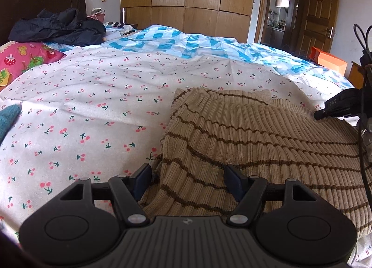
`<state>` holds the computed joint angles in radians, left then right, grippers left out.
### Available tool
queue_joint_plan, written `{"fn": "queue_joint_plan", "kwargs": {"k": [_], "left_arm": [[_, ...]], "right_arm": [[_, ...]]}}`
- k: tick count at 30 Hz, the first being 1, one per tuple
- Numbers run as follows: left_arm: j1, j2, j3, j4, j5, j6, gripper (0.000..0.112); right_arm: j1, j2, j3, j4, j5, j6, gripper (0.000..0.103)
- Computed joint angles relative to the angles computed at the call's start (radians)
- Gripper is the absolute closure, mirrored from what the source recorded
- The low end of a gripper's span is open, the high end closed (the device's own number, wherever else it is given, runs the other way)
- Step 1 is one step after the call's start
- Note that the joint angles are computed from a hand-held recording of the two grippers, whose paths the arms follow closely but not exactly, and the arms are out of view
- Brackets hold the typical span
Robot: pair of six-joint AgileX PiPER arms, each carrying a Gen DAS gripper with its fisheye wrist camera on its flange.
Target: Fold small clothes
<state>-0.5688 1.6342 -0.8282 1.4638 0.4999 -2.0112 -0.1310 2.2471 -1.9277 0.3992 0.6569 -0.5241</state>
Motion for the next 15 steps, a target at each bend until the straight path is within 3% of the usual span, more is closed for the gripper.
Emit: {"fn": "queue_joint_plan", "kwargs": {"k": [6,10,15], "left_arm": [[0.034,-0.031,0.020,-0.021,-0.041,-0.006,0.036],[0.024,-0.075,0.037,-0.082,-0.018,0.048,0.036],[0.018,-0.159,0.100,-0.202,-0.018,0.080,0.036]], "right_arm": [[0.000,-0.045,0.053,0.013,-0.039,0.003,0.092],[0.005,-0.193,0.224,0.098,-0.176,-0.093,0.089],[0.003,-0.339,0.400,0.380,-0.038,-0.378,0.089]]}}
